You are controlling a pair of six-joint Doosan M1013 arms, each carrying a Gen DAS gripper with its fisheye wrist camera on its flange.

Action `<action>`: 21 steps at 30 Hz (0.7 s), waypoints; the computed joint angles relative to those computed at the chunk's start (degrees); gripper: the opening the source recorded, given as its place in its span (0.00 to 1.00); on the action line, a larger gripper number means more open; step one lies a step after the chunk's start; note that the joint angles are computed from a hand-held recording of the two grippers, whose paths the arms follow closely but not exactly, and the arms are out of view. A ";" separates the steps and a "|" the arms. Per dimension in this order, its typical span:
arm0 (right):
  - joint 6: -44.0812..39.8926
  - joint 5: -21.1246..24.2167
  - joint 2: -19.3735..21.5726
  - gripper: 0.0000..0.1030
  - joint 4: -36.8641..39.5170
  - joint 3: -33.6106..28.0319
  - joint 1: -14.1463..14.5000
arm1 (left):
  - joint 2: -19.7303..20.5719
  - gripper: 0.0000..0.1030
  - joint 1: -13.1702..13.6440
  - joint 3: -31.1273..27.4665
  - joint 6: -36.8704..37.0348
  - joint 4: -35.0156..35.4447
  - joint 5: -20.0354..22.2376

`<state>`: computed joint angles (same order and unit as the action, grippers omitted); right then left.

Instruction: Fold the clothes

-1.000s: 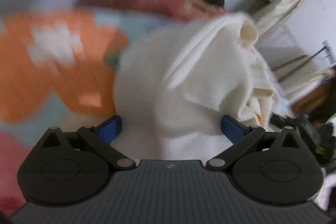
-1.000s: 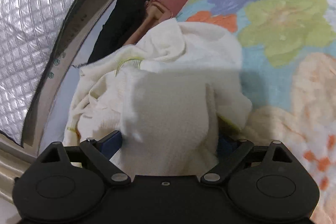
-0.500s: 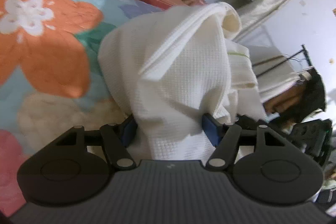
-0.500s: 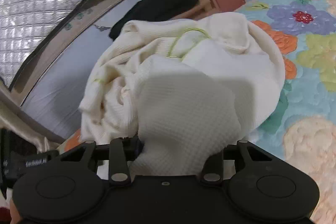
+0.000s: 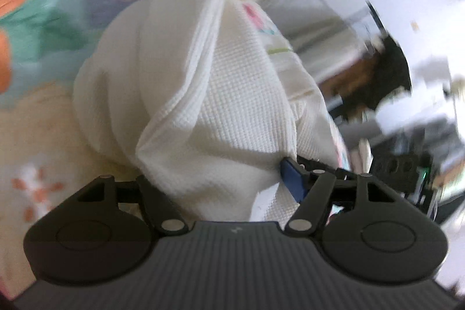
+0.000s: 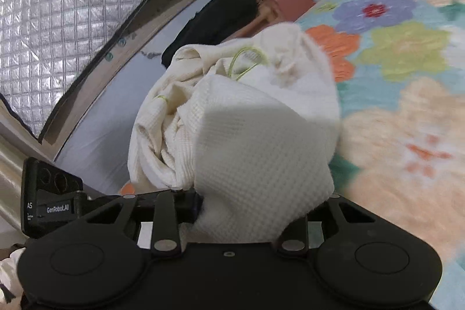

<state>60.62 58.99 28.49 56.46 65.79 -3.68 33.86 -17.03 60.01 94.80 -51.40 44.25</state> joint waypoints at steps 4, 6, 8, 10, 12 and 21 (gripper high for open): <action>-0.34 -1.58 -4.42 0.42 -0.66 5.29 -2.17 | 0.62 0.66 -1.80 -1.25 2.98 -2.40 4.61; -0.30 -1.79 -6.14 0.42 -2.33 7.38 -3.28 | 0.93 0.67 -2.68 -1.68 3.89 -3.07 6.72; 0.65 -2.10 -7.89 0.42 -4.10 9.35 -4.16 | 1.07 0.67 -3.42 -1.86 4.30 -3.80 8.21; 1.36 -2.35 -9.41 0.42 -6.17 10.63 -4.75 | 0.84 0.67 -4.09 -1.45 6.07 -4.59 9.15; 0.32 -2.25 -10.62 0.42 -7.35 11.60 -5.41 | 0.74 0.71 -4.75 -1.57 9.68 -4.55 10.77; -4.63 0.84 -16.39 0.42 -6.61 17.30 -9.38 | -1.25 0.80 -9.39 -0.70 12.05 -0.46 15.32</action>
